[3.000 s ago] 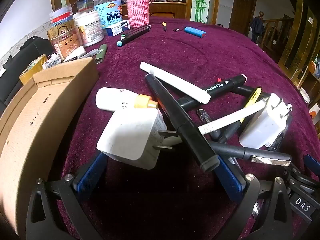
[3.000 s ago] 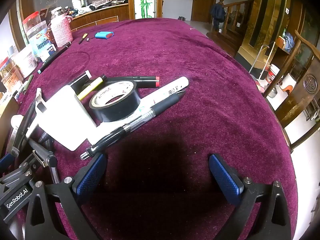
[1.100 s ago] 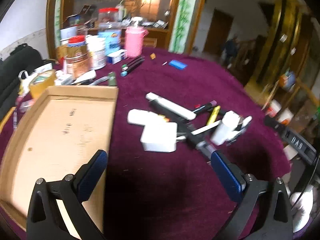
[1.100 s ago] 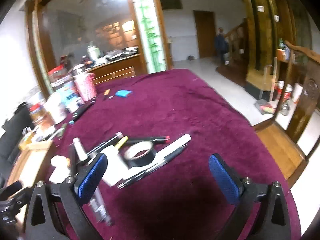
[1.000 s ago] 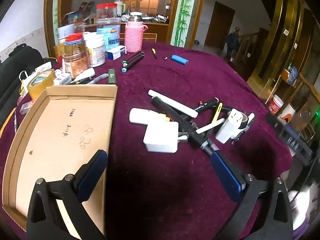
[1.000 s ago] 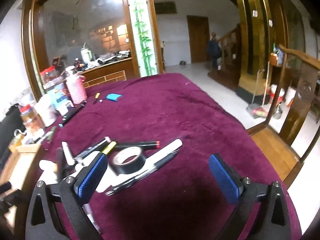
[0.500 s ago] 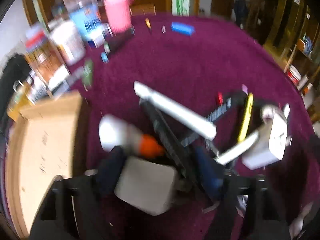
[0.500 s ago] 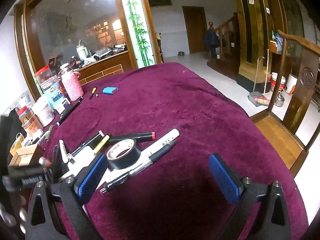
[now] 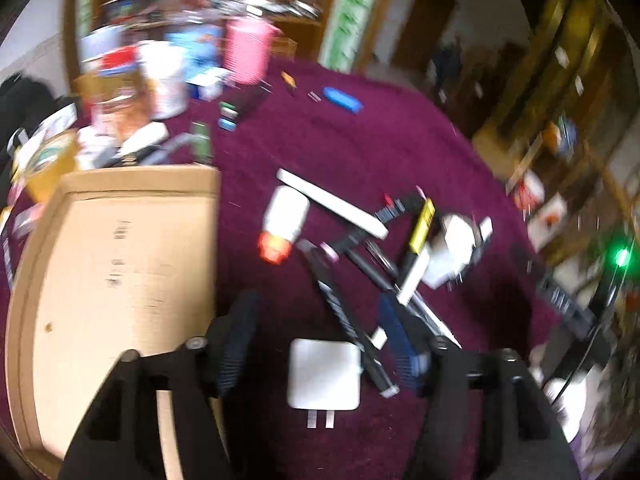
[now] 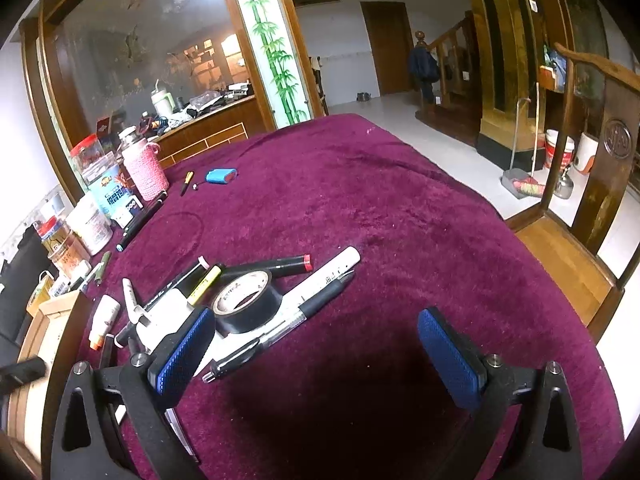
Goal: Organize rigid objects
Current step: 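Lift the white adapter with the left tool toward the cardboard tray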
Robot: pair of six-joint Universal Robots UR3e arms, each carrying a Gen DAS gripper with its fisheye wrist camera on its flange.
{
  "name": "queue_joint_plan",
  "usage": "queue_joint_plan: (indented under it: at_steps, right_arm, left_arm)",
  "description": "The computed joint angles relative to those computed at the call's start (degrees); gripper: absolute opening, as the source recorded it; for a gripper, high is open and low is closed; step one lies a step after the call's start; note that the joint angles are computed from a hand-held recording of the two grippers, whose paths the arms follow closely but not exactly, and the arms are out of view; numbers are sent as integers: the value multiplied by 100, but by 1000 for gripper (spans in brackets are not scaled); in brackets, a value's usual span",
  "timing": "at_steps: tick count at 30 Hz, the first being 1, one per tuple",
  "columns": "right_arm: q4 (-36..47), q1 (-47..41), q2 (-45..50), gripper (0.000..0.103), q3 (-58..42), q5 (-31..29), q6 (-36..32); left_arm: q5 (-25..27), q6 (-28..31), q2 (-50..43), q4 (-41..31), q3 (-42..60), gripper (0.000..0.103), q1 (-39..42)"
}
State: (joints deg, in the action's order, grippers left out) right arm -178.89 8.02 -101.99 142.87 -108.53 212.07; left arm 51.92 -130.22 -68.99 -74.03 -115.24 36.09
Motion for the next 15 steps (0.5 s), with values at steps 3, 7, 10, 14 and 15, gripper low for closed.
queue_joint_plan:
  at_steps: [3, 7, 10, 14, 15]
  right_arm:
    - [30, 28, 21, 102, -24, -19, 19]
    - [81, -11, 18, 102, -31, 34, 18]
    - [71, -26, 5, 102, -13, 47, 2]
    - [72, -24, 7, 102, -14, 47, 10]
    - [71, -21, 10, 102, -15, 45, 14]
  left_arm:
    - [15, 82, -33, -85, 73, 64, 224]
    - [304, 648, 241, -99, -259, 64, 37]
    - [753, 827, 449, 702, -847, 64, -395]
    - [1207, 795, 287, 1252, -1201, 64, -681]
    - [1257, 801, 209, 1295, -1216, 64, -729]
